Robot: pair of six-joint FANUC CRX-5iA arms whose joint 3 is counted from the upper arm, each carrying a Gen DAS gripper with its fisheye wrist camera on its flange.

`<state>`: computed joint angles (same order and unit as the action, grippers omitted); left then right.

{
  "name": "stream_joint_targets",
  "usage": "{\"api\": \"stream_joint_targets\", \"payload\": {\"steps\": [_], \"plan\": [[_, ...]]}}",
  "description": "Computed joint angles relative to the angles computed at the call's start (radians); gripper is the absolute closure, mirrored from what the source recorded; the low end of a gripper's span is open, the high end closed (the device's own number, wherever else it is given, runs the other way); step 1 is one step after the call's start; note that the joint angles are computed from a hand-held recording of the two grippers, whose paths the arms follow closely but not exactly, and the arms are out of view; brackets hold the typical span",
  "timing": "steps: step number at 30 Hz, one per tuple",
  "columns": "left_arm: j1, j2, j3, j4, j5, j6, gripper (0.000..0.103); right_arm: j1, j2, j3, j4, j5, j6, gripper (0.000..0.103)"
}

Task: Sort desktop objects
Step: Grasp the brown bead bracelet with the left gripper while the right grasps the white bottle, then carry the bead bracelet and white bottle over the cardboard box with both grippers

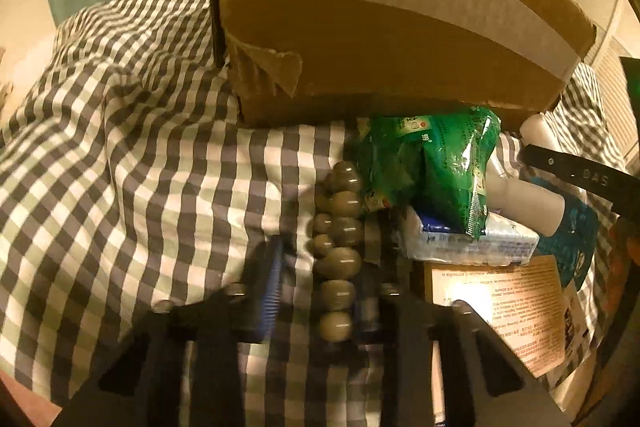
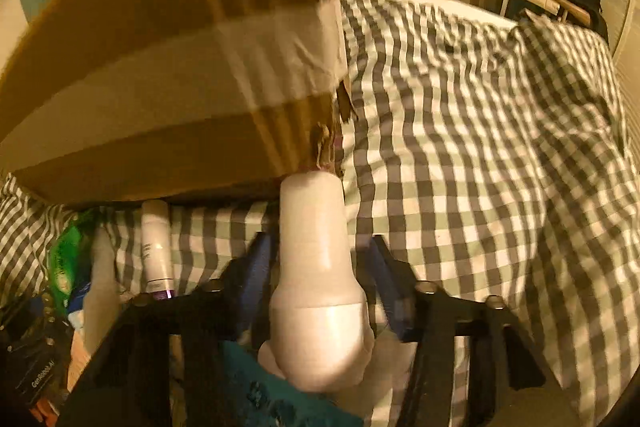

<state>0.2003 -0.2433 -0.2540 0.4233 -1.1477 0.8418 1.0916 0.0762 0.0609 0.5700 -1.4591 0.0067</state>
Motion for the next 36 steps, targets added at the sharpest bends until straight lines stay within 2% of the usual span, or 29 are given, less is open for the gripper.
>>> {"api": "stream_joint_targets", "payload": {"steps": [6,11,15,24,31,36], "plan": [[0.027,-0.008,-0.027,0.054,0.008,-0.007,0.086,0.035,-0.026,-0.037,0.043,-0.001,-0.056,0.062],[0.052,-0.021,-0.041,0.076,-0.003,-0.035,0.088,0.083,-0.037,-0.048,0.104,-0.044,-0.095,0.063],[0.082,-0.047,-0.061,0.097,0.001,-0.071,0.088,0.107,-0.032,-0.021,0.136,-0.068,-0.108,0.071],[0.124,-0.114,-0.094,0.142,-0.001,-0.124,0.091,0.145,-0.053,-0.022,0.178,-0.08,-0.138,0.071],[0.132,-0.103,-0.056,0.187,-0.035,-0.097,0.091,0.193,-0.079,-0.034,0.227,-0.068,-0.188,0.071],[0.186,-0.126,-0.051,0.227,-0.076,-0.13,0.091,0.229,-0.072,-0.018,0.247,-0.087,-0.196,0.071]]}}
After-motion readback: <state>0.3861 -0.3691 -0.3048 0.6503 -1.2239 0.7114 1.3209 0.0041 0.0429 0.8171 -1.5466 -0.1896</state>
